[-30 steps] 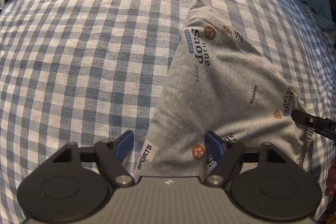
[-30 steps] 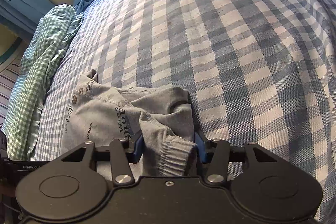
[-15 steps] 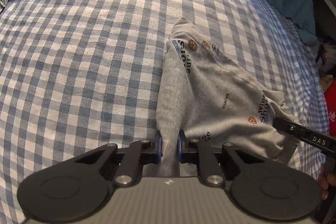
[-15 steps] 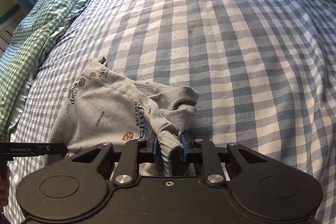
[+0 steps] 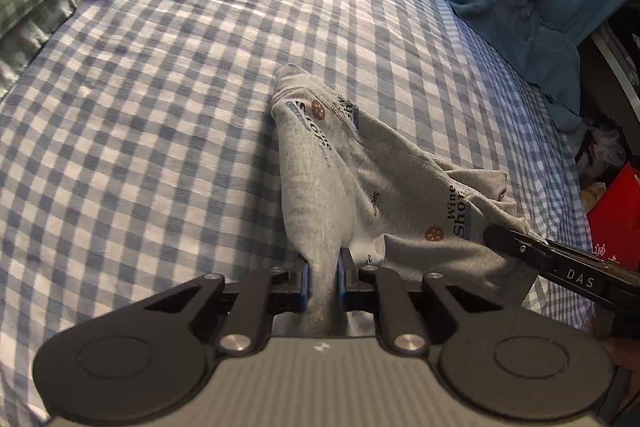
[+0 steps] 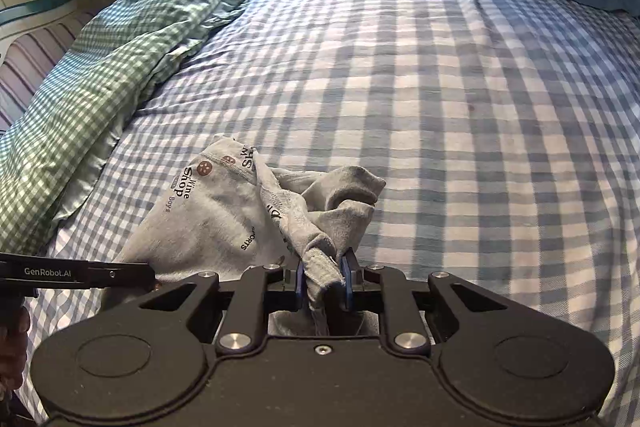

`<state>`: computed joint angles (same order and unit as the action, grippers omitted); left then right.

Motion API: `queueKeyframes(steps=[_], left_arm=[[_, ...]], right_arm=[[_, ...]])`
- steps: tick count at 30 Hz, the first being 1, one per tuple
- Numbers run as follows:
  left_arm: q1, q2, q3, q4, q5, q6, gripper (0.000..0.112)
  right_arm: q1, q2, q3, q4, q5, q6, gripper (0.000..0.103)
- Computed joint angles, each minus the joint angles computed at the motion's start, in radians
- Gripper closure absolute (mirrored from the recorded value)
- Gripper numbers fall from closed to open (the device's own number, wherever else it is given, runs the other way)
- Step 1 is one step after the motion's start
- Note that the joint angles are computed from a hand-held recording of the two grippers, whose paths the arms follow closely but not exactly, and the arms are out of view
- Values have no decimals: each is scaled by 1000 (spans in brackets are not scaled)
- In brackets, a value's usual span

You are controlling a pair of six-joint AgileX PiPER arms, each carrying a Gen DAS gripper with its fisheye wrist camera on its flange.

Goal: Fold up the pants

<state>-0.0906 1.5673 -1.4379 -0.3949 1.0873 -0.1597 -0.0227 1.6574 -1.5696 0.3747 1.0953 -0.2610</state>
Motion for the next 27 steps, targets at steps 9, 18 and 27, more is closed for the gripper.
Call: queueKeyframes(steps=[9, 18, 27], left_arm=[[248, -66, 75, -34, 49, 145, 98], [404, -67, 191, -91, 70, 313, 98], [380, -54, 158, -22, 93, 250, 89]], right_arm=[[224, 98, -140, -53, 3, 161, 84], [338, 193, -216, -156, 62, 361, 84], [390, 224, -287, -289, 120, 419, 69]])
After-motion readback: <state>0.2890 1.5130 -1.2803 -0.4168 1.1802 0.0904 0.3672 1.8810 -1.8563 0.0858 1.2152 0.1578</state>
